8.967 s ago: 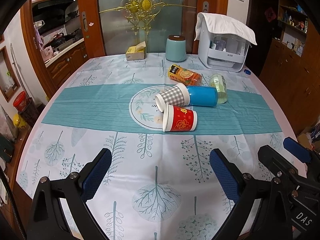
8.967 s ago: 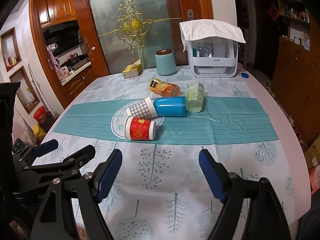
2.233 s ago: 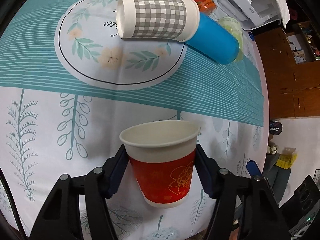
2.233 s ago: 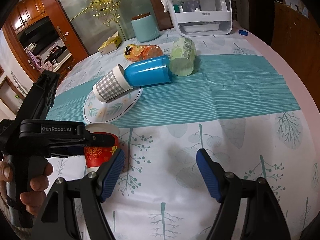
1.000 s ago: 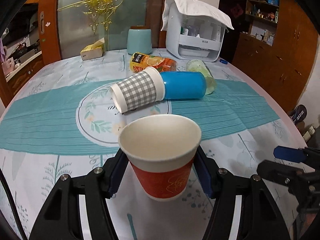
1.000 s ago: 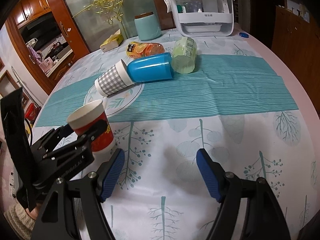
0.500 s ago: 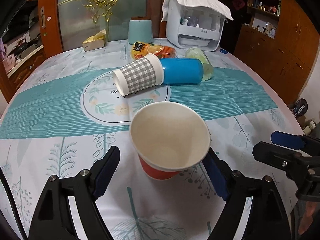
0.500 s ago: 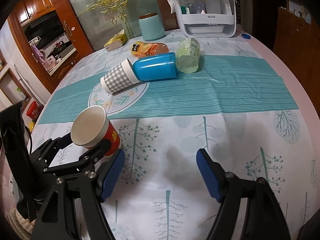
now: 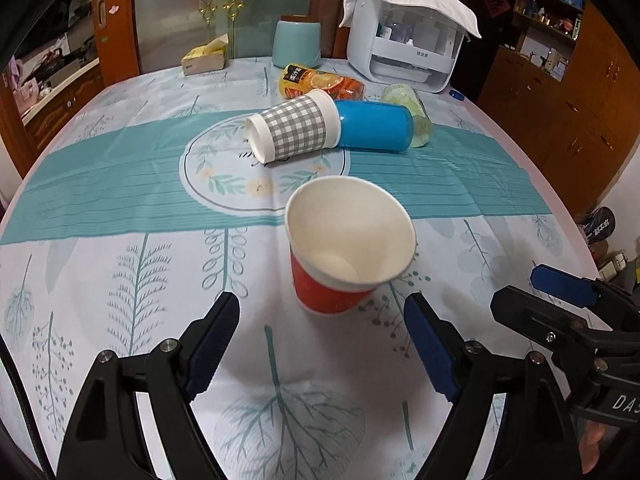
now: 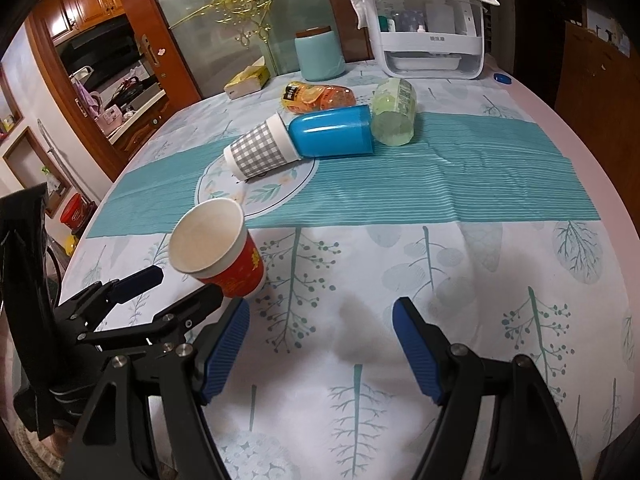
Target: Flip cup upright
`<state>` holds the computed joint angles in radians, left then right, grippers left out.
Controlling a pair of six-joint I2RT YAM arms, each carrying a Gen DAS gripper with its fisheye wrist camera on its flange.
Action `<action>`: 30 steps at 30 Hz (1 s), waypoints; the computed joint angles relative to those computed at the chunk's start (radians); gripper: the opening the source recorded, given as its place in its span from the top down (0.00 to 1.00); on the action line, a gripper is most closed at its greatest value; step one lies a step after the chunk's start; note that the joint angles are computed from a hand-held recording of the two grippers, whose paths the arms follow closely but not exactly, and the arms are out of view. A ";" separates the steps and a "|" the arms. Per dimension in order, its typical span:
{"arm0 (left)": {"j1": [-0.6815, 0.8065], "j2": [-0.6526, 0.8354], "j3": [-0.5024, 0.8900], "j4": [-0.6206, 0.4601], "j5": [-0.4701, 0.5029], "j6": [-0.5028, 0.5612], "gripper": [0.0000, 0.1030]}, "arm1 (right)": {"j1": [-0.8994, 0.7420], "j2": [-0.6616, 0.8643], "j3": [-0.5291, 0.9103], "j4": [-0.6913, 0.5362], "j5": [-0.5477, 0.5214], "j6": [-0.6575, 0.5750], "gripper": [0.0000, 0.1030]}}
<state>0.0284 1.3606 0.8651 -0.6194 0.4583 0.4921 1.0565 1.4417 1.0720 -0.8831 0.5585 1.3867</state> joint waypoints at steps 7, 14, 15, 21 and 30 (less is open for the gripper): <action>0.055 -0.031 0.009 -0.081 0.020 0.027 0.19 | 0.047 0.010 0.021 -0.036 0.019 0.044 0.28; 0.133 -0.059 0.010 -0.168 0.034 0.078 0.19 | 0.115 0.044 0.075 -0.123 0.070 0.116 0.28; 0.144 -0.068 0.011 -0.181 0.032 0.088 0.19 | 0.130 0.052 0.089 -0.144 0.082 0.128 0.28; 0.204 -0.132 0.025 -0.246 0.023 0.123 0.19 | 0.198 0.097 0.180 -0.260 0.139 0.191 0.28; 0.243 -0.206 0.090 -0.340 0.048 0.141 0.03 | 0.250 0.159 0.322 -0.421 0.219 0.244 0.24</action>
